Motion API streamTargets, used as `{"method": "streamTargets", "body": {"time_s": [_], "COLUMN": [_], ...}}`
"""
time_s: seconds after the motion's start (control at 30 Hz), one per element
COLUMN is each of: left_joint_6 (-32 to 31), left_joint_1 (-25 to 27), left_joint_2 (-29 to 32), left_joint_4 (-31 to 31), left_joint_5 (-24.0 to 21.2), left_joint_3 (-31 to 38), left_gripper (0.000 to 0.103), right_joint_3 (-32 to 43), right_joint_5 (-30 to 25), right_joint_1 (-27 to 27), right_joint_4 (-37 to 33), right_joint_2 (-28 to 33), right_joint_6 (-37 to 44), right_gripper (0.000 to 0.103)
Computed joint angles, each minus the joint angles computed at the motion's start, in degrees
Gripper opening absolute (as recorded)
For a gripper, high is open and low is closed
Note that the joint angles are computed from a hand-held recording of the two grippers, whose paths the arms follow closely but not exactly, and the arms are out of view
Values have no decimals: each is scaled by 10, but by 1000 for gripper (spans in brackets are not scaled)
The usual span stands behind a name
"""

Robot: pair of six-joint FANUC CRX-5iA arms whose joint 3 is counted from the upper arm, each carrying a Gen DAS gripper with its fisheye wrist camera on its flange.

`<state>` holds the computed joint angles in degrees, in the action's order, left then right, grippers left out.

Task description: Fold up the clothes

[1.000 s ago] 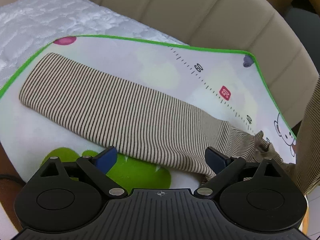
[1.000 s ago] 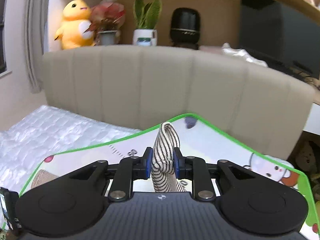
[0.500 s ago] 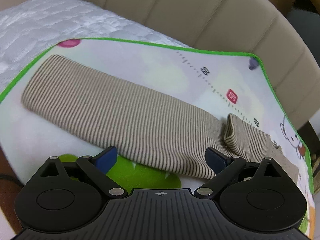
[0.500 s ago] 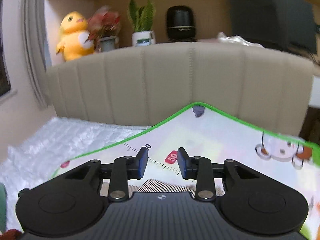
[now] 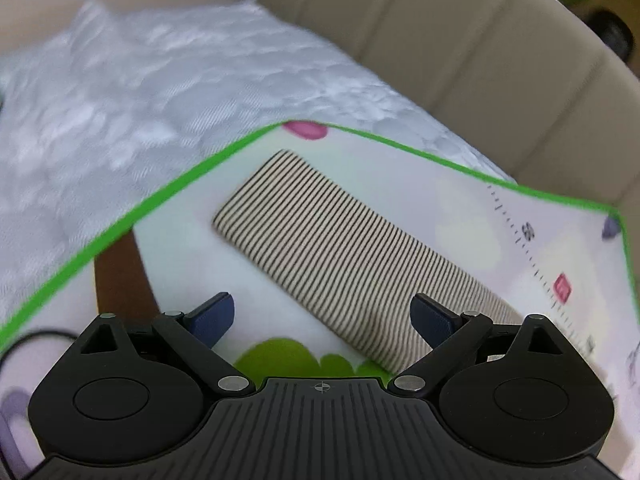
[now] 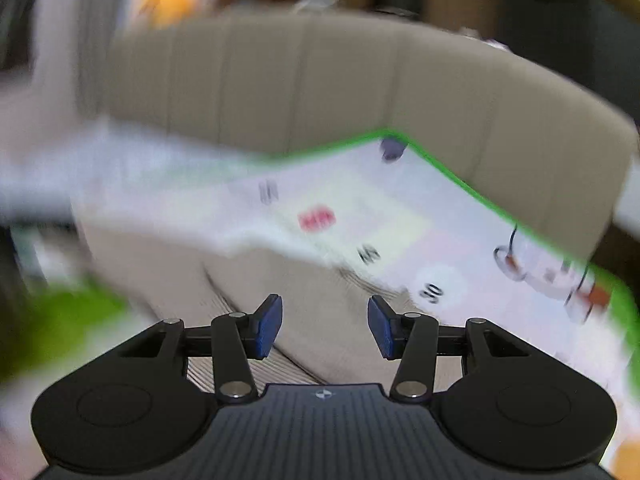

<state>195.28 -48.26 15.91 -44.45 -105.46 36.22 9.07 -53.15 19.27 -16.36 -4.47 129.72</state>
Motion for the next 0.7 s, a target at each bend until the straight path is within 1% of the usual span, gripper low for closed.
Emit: {"method": "streamTargets", "body": {"time_s": [0.03,0.13,0.17,0.23,0.27,0.3,0.37,0.43,0.47,0.5,0.53,0.57,0.6,0.63,0.67,0.7], "left_joint_6": [-6,-13,-31,-74,-109,-171,-268,-368,-405,-438,-448,-458,-459,-460,-461,-463], "left_joint_1": [-3,-22,-26,-14,-1,17,36,54,63,69,72,75,78,81,83,87], "left_joint_2": [-3,-50,-54,-55,-48,-31,16,69,97,129,149,170,183,186,186,184], "left_joint_4": [-7,-39,-47,-33,-16,11,44,78,95,107,112,117,120,117,118,130], "left_joint_5": [4,101,131,209,245,282,292,290,272,238,219,199,182,176,181,194], "left_joint_3": [-6,-70,-78,-91,-84,-66,-10,59,96,142,171,200,218,222,224,226], "left_gripper": [98,98,98,98,97,97,98,98,98,97,97,92,77,68,49,23], "right_joint_3": [-34,-111,-132,-153,-159,-166,-173,-174,-174,-173,-171,-170,-167,-163,-157,-154], "right_joint_5": [32,98,118,144,158,173,196,207,210,213,214,216,217,218,220,224], "right_joint_1": [6,5,5,7,7,9,15,19,19,19,15,13,10,6,0,-5], "right_joint_4": [28,83,103,128,132,139,157,165,161,153,139,133,126,117,102,96], "right_joint_2": [-8,-28,-32,-31,-30,-29,-23,-17,-17,-17,-18,-18,-18,-17,-17,-18], "right_joint_6": [14,27,27,34,45,51,51,60,75,93,118,135,150,167,185,186], "right_gripper": [47,47,47,47,47,47,47,47,47,47,36,20,13,10,9,8]}}
